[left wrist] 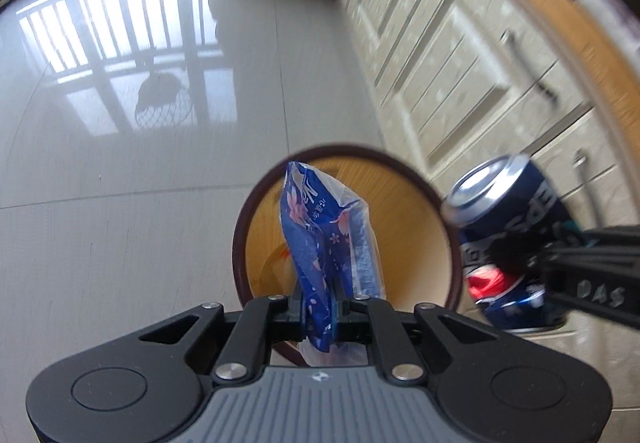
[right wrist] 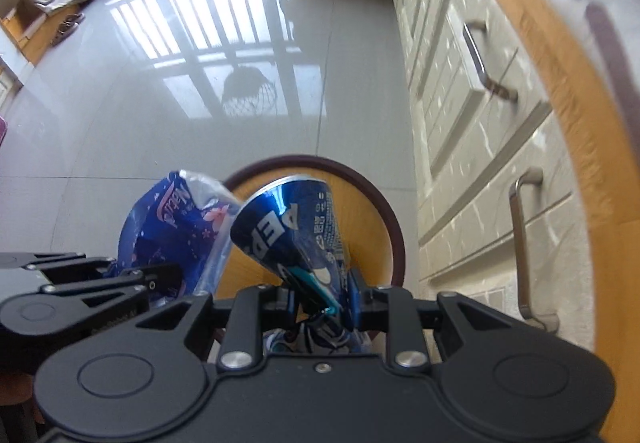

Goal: Collect trash
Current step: 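Open both tools over the wastebasket, dropping the wrapper and can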

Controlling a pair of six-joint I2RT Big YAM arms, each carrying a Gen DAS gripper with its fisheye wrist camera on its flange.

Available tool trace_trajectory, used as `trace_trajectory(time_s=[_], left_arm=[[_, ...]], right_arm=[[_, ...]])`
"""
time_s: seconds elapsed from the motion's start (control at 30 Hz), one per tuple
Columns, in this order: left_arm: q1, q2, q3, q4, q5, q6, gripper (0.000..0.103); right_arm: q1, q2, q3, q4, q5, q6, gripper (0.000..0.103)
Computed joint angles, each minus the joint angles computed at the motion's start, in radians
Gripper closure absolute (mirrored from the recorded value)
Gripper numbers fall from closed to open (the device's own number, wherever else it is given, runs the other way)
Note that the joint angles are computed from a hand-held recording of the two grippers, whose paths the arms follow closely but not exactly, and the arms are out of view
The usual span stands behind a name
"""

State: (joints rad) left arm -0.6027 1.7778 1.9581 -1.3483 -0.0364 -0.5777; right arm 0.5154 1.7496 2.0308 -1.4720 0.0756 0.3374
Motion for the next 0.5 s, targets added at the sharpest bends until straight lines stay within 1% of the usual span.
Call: trace_trajectory(time_s=[0.13,0.23,0.3,0.37,0.4,0.43,0.5], left_arm=[[0.001,0.049,0.035,-0.036,-0.005,0.027,0.092],[0.004,0.078,0.061,-0.053,-0.009,0.039,0.092],[0.004,0.102,0.089,-0.073,-0.020,0.044,0.088],[0.005,0.115,0.104,-0.085,-0.027,0.045,0.088],[0.007,0.122,0.108,-0.089,-0.029,0.045,0.081],[0.006,0.126,0.110,-0.093,-0.033,0.043,0.078],[0.007,0.129,0.108,-0.096,-0.035,0.041,0.065]], right_arm=[[-0.023,0.020,-0.014,0.010,-0.054,0.003,0.078],[-0.029,0.034,-0.015,0.008,-0.057,-0.002,0.078],[-0.032,0.042,-0.012,0.006,-0.062,0.006,0.078],[-0.036,0.043,-0.017,0.002,-0.066,0.014,0.078],[-0.038,0.045,-0.018,0.001,-0.066,0.014,0.078],[-0.040,0.048,-0.018,0.001,-0.067,0.013,0.077],[-0.044,0.054,-0.017,0.002,-0.070,0.012,0.077]])
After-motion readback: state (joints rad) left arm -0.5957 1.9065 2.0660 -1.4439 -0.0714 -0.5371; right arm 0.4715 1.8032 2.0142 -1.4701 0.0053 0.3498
